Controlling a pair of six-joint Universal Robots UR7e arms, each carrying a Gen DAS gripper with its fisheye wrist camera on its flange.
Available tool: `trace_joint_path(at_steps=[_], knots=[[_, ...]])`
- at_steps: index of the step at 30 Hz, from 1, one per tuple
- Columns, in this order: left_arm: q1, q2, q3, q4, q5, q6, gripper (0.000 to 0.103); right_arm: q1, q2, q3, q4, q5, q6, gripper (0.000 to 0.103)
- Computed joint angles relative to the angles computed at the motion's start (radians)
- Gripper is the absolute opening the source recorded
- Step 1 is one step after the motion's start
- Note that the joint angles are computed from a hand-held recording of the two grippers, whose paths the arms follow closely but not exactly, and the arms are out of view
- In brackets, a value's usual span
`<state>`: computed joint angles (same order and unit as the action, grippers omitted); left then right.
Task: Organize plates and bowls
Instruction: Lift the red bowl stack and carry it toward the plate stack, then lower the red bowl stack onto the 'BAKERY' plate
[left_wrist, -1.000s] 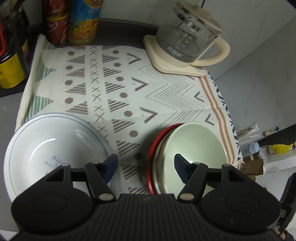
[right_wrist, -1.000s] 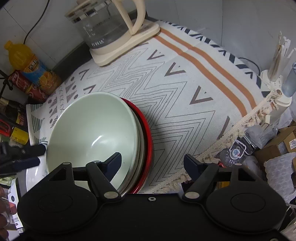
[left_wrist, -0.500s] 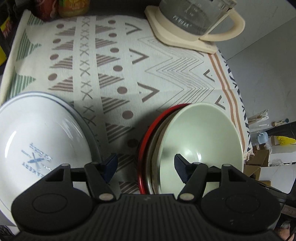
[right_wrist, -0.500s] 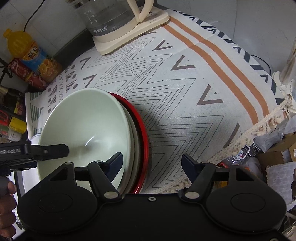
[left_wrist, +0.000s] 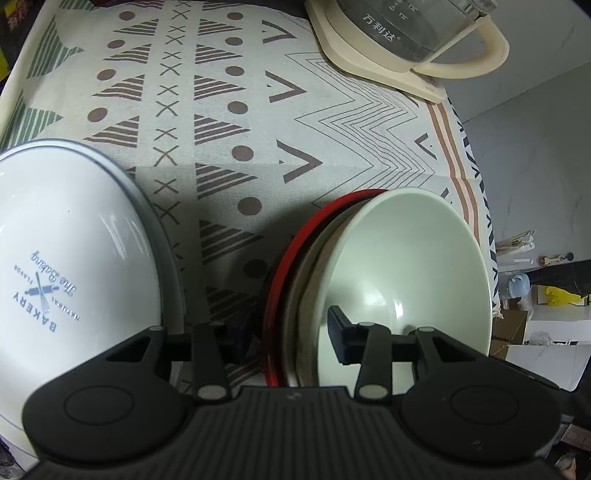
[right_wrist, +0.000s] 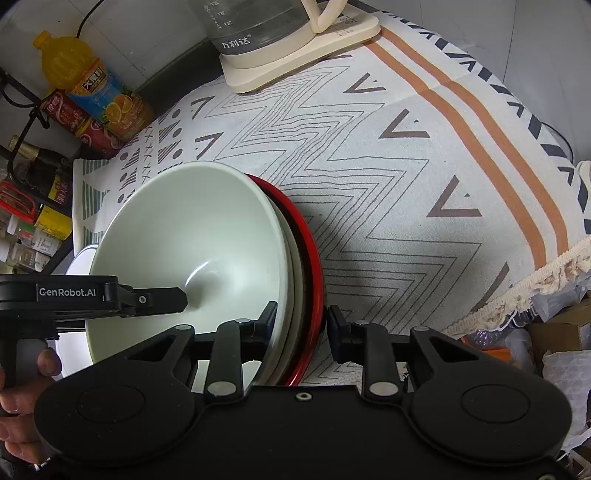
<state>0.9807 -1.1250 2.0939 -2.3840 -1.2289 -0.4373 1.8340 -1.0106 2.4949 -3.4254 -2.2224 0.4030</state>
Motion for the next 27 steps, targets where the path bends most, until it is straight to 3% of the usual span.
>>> trace_joint_path(at_steps=[11,27], knots=[[0.004,-0.101,0.017,-0.012,-0.001,0.015,0.039,0.065,0.015,-0.041,0.001,-0.022,0.043,0.026],[0.028,-0.27,0.054,0.006,0.042,0.023,0.039,0.188,0.096,-0.176,0.06,-0.054,0.025,0.026]])
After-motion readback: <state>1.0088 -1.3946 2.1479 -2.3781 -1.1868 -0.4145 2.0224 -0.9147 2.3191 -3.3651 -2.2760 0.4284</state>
